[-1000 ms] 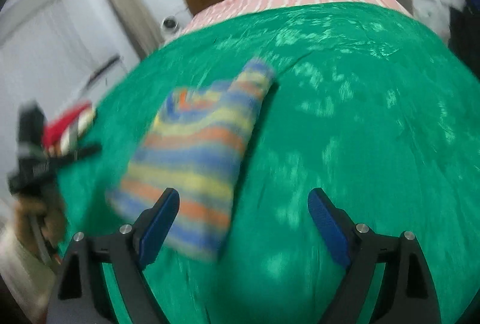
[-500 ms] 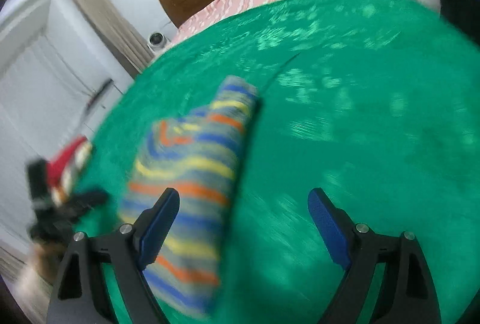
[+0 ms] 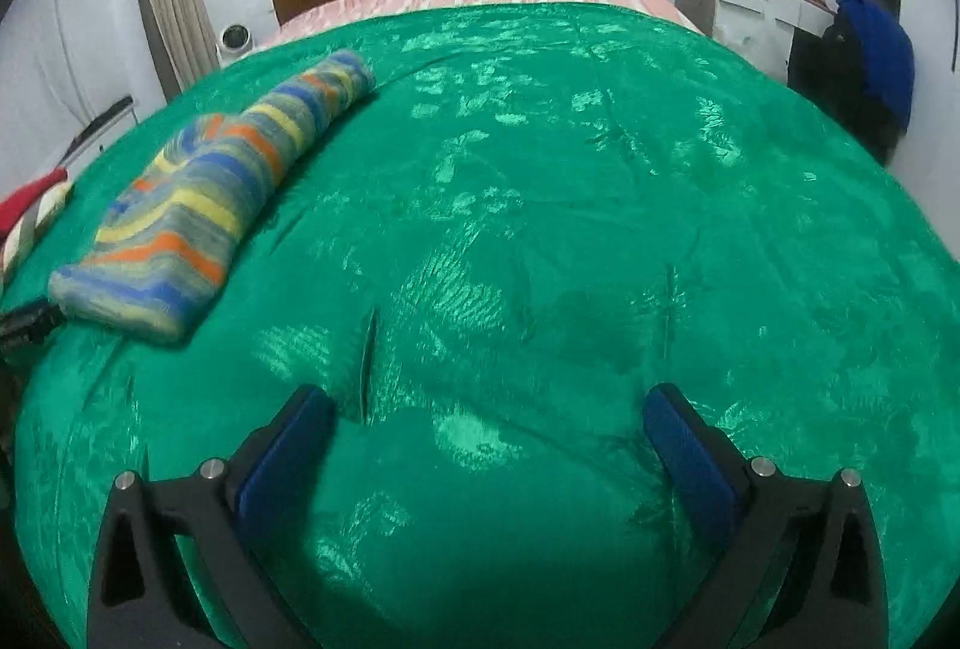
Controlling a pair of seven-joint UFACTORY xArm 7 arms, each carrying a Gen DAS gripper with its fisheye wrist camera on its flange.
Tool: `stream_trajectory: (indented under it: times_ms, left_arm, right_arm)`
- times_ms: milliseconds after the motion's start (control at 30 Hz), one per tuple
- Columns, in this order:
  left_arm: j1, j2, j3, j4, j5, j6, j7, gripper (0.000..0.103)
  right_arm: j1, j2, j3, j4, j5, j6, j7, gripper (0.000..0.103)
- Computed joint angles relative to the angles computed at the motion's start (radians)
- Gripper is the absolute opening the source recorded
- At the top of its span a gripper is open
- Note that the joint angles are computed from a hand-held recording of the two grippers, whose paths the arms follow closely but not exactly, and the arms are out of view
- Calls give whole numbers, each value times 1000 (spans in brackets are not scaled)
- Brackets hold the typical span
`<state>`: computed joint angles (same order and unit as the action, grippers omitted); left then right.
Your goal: Fold small clothes
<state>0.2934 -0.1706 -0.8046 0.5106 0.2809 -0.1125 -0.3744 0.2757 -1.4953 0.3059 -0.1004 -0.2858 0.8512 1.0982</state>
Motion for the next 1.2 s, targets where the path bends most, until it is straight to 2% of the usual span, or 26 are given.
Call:
stream_trajectory:
  times_ms: [67,100,133,233,267,333,667,1200]
  left_arm:
    - [-84,13,89,-4,-9,-3,16,103]
    - [-95,13,98,-4,-12,-2,18,103]
    - [-94,14,97,-2,-13,-2,19,103]
    - [-75,6,76,-11,-20,-14,20,103]
    - [-24,10,23,-4,-25,-18,22,103]
    - [-9,11,4,-5,-42,-21,34,103]
    - [-20,12,2,-9,-102,-26,83,103]
    - [-26,12,4,-9,-120,-26,98,103]
  right_arm:
    - [14,-20,9,-7,0,13,7,103]
    - [13,-24,14,-8,3,12,10,103]
    - [-17,14,-1,-2,-13,-30,1,103]
    - [-33,41,4,6,-18,-49,2,103]
    - [-33,44,7,6,-19,-51,4,103]
    - [-26,37,12,5,-18,-42,8,103]
    - [-6,30,25,6,-28,-22,26,103]
    - [1,25,21,4,-34,-16,30,103]
